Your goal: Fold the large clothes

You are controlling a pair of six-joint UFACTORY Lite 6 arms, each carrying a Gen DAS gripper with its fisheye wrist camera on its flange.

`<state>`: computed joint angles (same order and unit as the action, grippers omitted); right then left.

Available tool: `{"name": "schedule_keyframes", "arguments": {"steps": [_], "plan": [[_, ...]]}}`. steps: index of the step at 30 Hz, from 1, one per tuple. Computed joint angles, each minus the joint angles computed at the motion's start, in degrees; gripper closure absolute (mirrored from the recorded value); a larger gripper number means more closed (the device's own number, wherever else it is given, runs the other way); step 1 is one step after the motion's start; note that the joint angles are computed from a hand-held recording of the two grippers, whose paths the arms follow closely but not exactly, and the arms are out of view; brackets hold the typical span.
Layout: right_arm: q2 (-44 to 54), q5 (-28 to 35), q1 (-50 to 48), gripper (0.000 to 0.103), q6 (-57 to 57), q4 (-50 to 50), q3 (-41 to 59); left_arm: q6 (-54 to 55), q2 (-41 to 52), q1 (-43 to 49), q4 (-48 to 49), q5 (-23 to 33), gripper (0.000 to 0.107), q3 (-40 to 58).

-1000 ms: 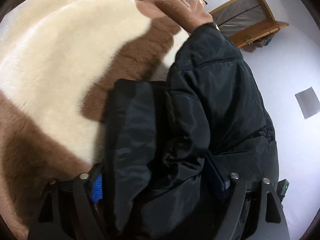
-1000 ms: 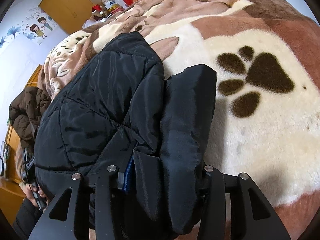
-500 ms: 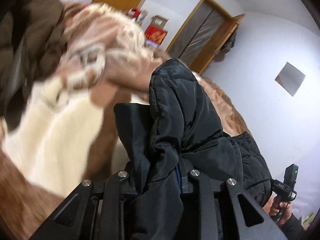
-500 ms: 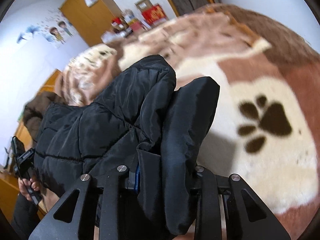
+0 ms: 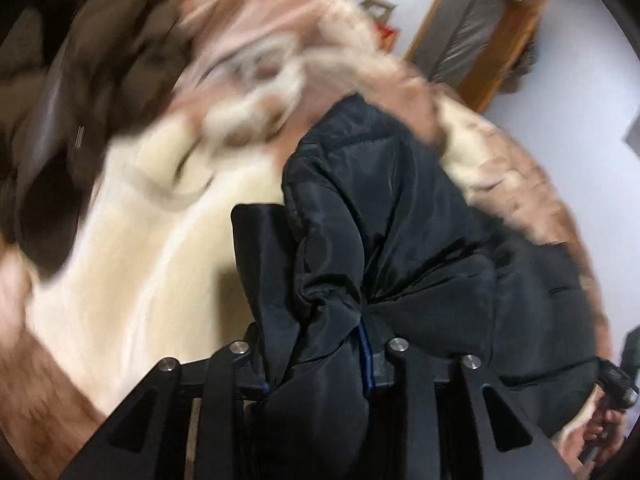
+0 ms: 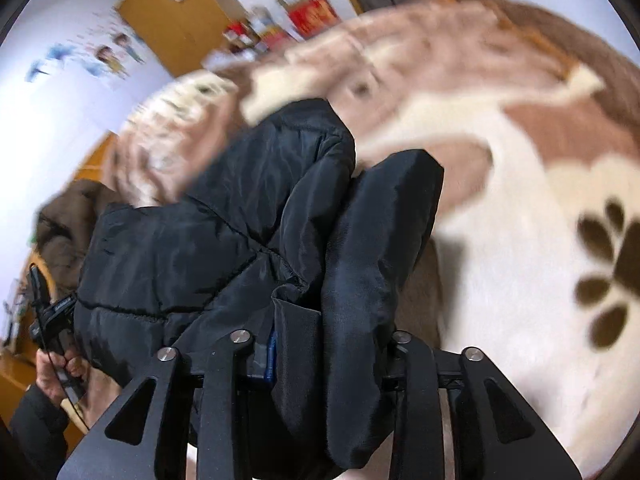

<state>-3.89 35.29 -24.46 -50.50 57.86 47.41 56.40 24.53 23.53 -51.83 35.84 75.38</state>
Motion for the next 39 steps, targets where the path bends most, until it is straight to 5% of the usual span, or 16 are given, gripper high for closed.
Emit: {"name": "schedule_keyframes", "arguments": {"steps": [4, 6, 13, 17, 19, 21, 25, 32, 39], "plan": [[1.58, 4.32, -5.27, 0.039, -1.84, -0.08, 0.07, 6.47, -1.88, 1.86, -6.71, -3.87, 0.049, -6.17], [0.04, 6.63, -7.30, 0.038, 0.39, -2.87, 1.12, 4.93, -1.79, 3.06, -5.66, -3.19, 0.048, -4.96], [-16.35, 9.59, -12.03, 0.038, 6.99, -11.15, -0.55, 3.46, -11.42, 9.59, -6.56, 0.43, 0.048, -6.97], [-23.56, 8.77, -5.99, 0.038, 11.14, -15.33, -1.51, 8.19, -19.78, 10.04, -7.66, 4.20, 0.048, -13.16], [-24.99, 6.59, -0.79, 0.040, 14.81, -19.60, -2.99, 8.61, -21.48, 7.69, -5.44, 3.21, 0.048, -16.42], [-23.56, 4.45, 4.22, 0.053, 18.94, -23.93, -4.59, 5.70, -20.84, 5.05, -1.73, 1.32, 0.048, -18.49], [-19.65, 1.11, 8.88, 0.054, 26.70, -33.24, -6.61, 3.72, -24.01, 2.61, 0.38, -3.63, 0.048, -23.47], [-33.07, 9.21, 6.20, 0.054, 28.50, -34.81, -7.18, -2.41, -42.51, 4.47, 6.69, 3.59, 0.047, -30.79], [-54.72, 25.80, 12.10, 0.054, 40.84, -41.97, -4.98, -11.67, -73.70, 11.32, 14.45, 25.04, 0.039, -38.47]]}}
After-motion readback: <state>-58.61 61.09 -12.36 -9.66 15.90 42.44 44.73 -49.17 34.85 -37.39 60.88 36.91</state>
